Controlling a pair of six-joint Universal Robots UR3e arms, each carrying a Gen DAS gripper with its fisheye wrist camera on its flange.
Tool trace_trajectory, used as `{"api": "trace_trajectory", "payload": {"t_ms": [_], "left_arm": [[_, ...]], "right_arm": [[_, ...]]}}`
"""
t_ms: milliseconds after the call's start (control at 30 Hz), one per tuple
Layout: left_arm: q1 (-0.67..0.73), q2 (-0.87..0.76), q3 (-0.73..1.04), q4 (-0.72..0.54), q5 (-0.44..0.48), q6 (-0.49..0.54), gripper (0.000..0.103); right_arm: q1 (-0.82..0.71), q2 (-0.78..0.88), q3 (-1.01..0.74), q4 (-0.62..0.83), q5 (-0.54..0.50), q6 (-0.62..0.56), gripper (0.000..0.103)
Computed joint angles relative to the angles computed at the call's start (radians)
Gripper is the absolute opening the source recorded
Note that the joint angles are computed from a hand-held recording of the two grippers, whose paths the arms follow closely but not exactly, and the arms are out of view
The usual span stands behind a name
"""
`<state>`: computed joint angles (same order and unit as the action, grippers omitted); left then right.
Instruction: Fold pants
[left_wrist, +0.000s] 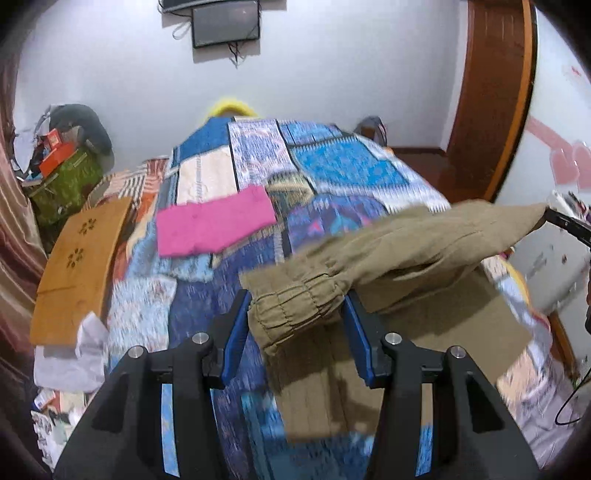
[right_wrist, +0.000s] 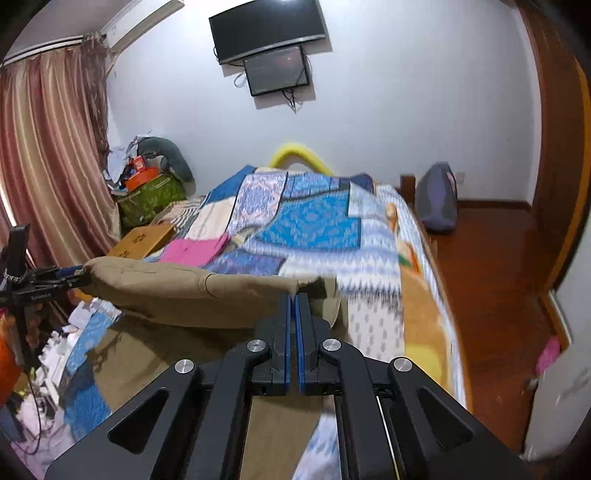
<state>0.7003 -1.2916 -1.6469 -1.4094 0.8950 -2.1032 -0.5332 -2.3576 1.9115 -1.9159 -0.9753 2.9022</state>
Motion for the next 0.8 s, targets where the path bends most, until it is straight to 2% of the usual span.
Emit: {"api": "trace_trajectory", "payload": {"t_ms": [100, 233, 433, 567, 667, 700, 800], "left_arm": [[0.060, 0.102, -0.124, -0.050, 0.022, 0.113, 0.050], [0.117, 0.165, -0.210, -0.110, 0.047, 0.190, 0.050], [0.179, 0.246, -0.264, -0.178, 0.068, 0.272, 0.050], [0.250, 0.298, -0.227, -0.272, 0.022, 0.348, 0.050], [0.308, 0.342, -0.183, -0.378, -0.025, 0.427, 0.051], [0.314, 0.358, -0.171, -0.405, -0.037, 0.449, 0.051], [0.291, 0.385, -0.156, -0.437, -0.049, 0.476, 0.051]], "right_arm": [[-0.023, -0.084, 0.038, 0.130, -0.006, -0.060, 0.002], [-0.042, -0.151, 0.105, 0.252, -0.007, -0.102, 0.003], [0.069, -0.149, 0.171, 0.235, -0.140, -0.042, 0.003], [0.037, -0.211, 0.134, 0.322, -0.149, -0.068, 0.004], [-0.035, -0.279, 0.083, 0.407, -0.115, -0.128, 0.010], [-0.013, -0.271, 0.079, 0.380, -0.123, -0.112, 0.016], [0.201, -0.190, 0.109, 0.152, -0.238, 0.044, 0.027]]}}
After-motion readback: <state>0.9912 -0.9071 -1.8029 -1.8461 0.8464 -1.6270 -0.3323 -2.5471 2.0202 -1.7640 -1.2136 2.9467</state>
